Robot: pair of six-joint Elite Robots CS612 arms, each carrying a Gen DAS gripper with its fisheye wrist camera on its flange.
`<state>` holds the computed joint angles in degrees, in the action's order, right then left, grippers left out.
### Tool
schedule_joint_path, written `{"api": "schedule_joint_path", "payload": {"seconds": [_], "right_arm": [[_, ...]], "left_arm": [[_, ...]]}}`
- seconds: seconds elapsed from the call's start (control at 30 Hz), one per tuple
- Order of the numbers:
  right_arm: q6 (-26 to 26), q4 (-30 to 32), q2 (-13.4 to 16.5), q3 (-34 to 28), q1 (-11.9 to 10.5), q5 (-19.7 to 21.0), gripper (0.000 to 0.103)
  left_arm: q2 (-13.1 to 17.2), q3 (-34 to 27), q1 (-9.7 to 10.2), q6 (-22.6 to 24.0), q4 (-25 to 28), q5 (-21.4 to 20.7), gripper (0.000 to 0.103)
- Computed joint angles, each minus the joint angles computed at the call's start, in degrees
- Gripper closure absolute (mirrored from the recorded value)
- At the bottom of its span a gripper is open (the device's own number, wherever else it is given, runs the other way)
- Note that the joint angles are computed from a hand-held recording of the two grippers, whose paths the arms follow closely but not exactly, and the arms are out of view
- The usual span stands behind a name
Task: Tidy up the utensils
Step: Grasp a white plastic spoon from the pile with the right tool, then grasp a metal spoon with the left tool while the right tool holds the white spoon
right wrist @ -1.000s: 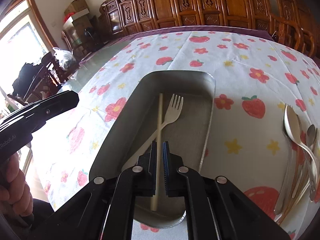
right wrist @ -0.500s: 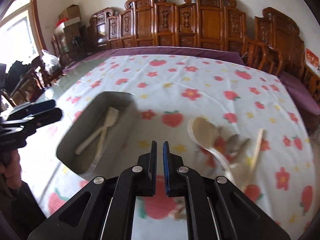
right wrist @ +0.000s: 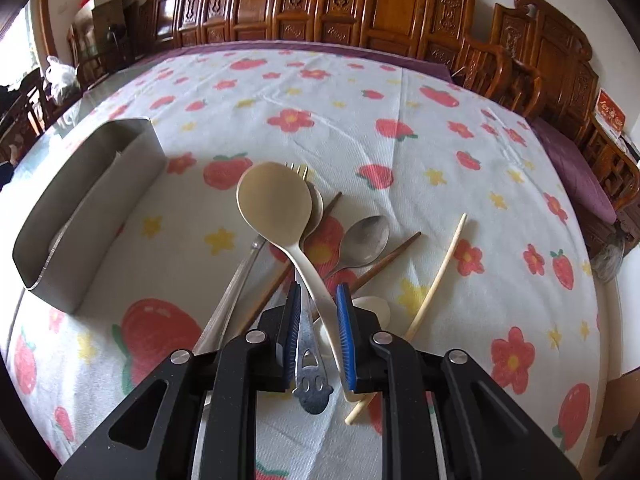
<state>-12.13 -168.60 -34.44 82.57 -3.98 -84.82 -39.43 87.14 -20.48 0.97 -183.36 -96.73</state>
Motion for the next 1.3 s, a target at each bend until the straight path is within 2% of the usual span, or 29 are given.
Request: {"api": "schedule_joint_path", "payload": {"seconds": [0.27, 0.33, 0.43, 0.5, 0.8, 1.13, 1.3], "right_arm": [[0.6, 2.0, 0.2, -0.9, -0.5, 1.8, 0.083], [1.6, 1.2, -0.2, -0.1, -0.8, 2.8, 0.087], [2.8, -1.9, -1.0, 2.2, -1.2, 4.0, 0.098], [3.7, -4.1, -1.5, 3.7, -1.5, 5.6, 0.099], [10.4, -14.7, -3.1, 9.4, -2.2, 5.5, 0.099], [11.8, -15.7, -2.5, 9.7, -3.4, 9.2, 0.099], [11.1, -15.7, -1.8, 8.8, -4.0, 10.1, 0.099]], "left_arm": [[0.1, 0.3, -0.88, 1.8, 0.7, 0.4, 0.031], [0.1, 0.4, -1.05, 2.0, 0.7, 0.3, 0.031], [0.1, 0.4, -1.33, 2.3, 0.6, -0.1, 0.031], [0.1, 0.6, -1.55, 2.7, 0.2, -0.3, 0.031], [0.2, 1.4, -2.50, 3.1, -0.8, -1.5, 0.033], [0.7, 1.6, -4.08, 3.2, -1.2, 1.0, 0.036], [1.4, -0.3, -5.03, 2.5, 1.3, 3.1, 0.040]]}}
